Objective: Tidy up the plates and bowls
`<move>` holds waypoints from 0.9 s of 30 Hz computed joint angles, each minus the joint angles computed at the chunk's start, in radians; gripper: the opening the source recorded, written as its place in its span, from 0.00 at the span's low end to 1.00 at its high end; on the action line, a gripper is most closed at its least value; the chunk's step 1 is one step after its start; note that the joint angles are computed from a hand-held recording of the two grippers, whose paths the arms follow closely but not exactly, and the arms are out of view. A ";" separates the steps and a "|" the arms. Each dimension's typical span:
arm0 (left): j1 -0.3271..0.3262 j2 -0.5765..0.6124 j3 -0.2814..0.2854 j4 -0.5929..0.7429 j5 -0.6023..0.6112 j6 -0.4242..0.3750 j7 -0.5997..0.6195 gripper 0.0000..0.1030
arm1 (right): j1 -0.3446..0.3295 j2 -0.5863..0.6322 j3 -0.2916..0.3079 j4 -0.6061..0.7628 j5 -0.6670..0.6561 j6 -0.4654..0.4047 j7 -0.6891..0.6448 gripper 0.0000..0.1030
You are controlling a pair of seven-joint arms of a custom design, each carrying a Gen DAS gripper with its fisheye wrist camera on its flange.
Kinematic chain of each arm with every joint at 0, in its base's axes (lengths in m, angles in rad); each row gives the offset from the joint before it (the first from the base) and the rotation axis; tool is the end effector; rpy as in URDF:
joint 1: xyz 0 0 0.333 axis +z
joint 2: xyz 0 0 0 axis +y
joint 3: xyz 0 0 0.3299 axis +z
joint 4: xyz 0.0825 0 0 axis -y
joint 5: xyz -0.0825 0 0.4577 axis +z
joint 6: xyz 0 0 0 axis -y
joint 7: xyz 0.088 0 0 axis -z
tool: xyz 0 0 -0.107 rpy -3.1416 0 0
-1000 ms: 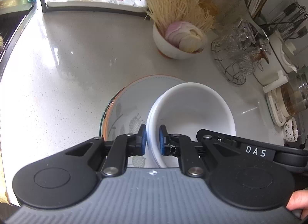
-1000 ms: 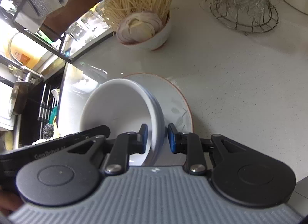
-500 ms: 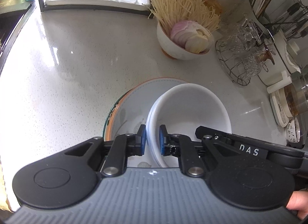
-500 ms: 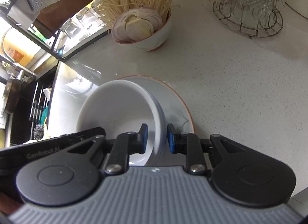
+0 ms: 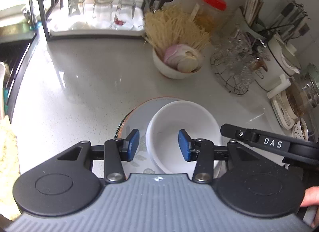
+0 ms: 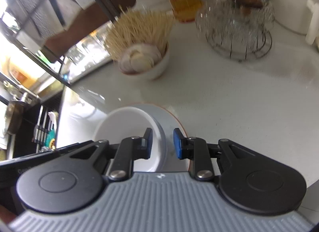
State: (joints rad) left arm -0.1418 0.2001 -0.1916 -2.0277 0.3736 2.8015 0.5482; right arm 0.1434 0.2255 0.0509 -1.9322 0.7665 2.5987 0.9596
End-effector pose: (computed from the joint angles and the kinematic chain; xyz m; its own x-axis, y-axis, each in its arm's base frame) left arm 0.6470 -0.2376 0.3841 0.2867 -0.9099 0.3000 -0.7781 -0.4038 -0.4812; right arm 0.6928 0.1206 0.3875 0.3038 -0.8849 -0.3530 -0.8516 -0.0861 -0.5171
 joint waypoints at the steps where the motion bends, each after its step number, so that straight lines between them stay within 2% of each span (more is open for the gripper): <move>1: -0.006 -0.012 0.003 -0.004 0.015 -0.004 -0.008 0.48 | -0.007 -0.014 0.004 -0.009 0.022 0.000 -0.024 0.26; 5: -0.040 -0.075 0.017 -0.020 0.117 -0.027 -0.103 0.48 | -0.031 -0.091 0.009 -0.054 0.144 -0.017 -0.155 0.26; 9: -0.068 -0.153 0.014 -0.035 0.275 -0.062 -0.246 0.48 | -0.036 -0.182 -0.011 -0.107 0.287 -0.039 -0.313 0.26; 12: -0.085 -0.205 -0.011 -0.039 0.398 -0.131 -0.359 0.48 | -0.036 -0.253 -0.040 -0.149 0.377 -0.072 -0.420 0.26; 16: -0.108 -0.269 -0.060 -0.061 0.485 -0.218 -0.485 0.49 | -0.032 -0.361 -0.092 -0.231 0.469 -0.123 -0.575 0.26; 21: -0.151 -0.335 -0.124 -0.094 0.538 -0.325 -0.605 0.49 | -0.048 -0.487 -0.164 -0.334 0.497 -0.245 -0.643 0.26; 24: -0.186 -0.357 -0.163 -0.105 0.561 -0.408 -0.655 0.49 | -0.059 -0.565 -0.192 -0.405 0.491 -0.274 -0.695 0.26; 27: -0.223 -0.375 -0.187 -0.120 0.545 -0.457 -0.702 0.49 | -0.072 -0.631 -0.219 -0.466 0.469 -0.303 -0.723 0.26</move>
